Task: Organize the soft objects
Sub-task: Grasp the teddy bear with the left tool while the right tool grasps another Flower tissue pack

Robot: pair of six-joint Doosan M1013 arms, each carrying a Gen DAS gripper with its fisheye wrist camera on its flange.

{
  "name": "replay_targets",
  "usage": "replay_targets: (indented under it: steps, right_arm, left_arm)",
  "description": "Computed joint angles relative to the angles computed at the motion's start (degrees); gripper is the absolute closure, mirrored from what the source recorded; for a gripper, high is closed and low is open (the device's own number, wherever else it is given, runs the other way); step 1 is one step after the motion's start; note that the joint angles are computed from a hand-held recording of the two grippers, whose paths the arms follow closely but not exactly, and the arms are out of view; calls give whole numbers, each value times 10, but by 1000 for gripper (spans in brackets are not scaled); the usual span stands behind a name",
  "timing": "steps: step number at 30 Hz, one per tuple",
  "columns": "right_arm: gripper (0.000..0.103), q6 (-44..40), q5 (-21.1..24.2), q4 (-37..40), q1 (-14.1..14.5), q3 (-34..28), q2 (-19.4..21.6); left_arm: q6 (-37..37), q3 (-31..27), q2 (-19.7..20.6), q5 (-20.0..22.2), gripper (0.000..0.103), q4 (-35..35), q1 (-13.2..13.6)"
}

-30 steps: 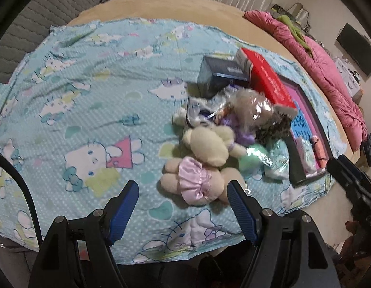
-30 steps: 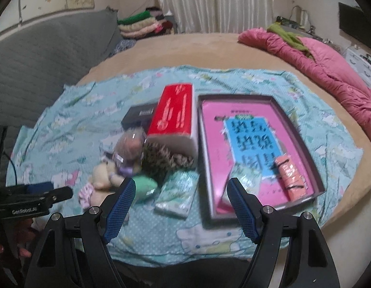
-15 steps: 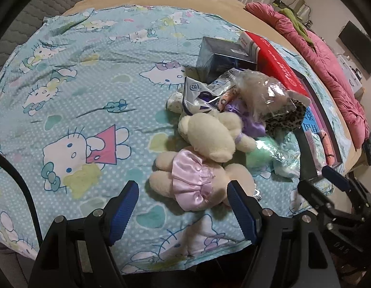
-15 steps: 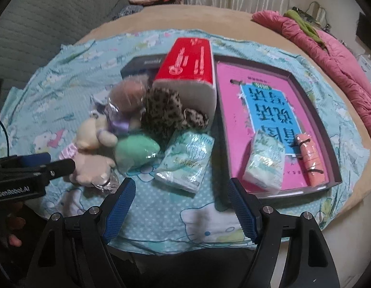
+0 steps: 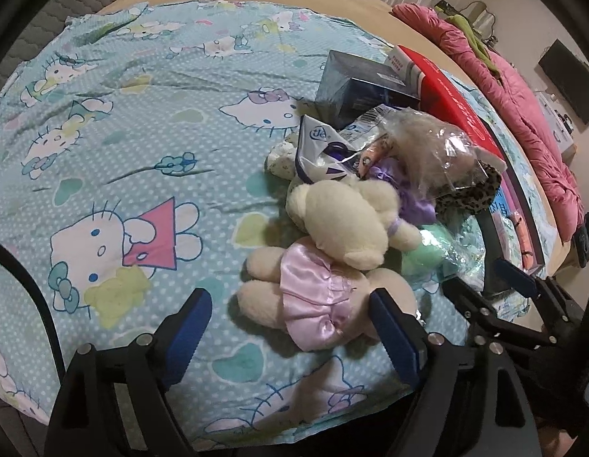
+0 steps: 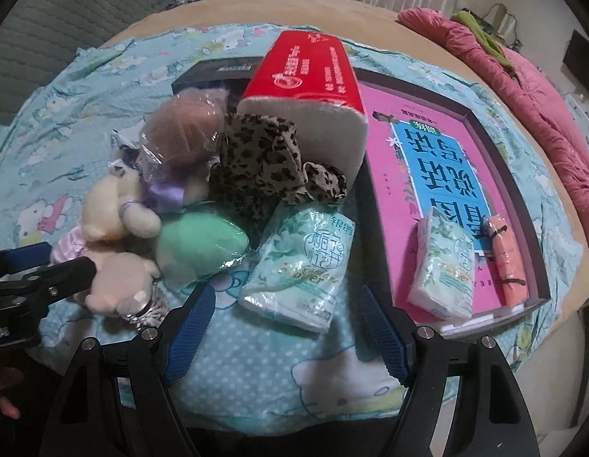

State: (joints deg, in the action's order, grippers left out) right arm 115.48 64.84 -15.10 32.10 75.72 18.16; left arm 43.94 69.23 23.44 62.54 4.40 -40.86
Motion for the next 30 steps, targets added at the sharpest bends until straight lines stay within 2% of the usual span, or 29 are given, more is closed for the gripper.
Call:
replay_targets:
  steps: [9, 14, 17, 19, 25, 30]
  right_arm:
    - [25, 16, 14, -23, 3, -6, 17]
    - [46, 13, 3, -5, -3, -7, 21]
    - [52, 11, -9, 17, -9, 1, 14]
    - [54, 5, -17, 37, -14, 5, 7]
    - [55, 7, -46, 89, -29, 27, -20]
    - [55, -3, -57, 149, -40, 40, -37]
  left_arm:
    - [6, 0, 4, -12, 17, -11, 4]
    - [10, -1, 6, -20, 18, -10, 1]
    - [15, 0, 7, -31, 26, -17, 1]
    - [21, 4, 5, -45, 37, -30, 2]
    - [31, 16, -1, -72, 51, -57, 6]
    - [30, 20, -6, -72, 57, -52, 3]
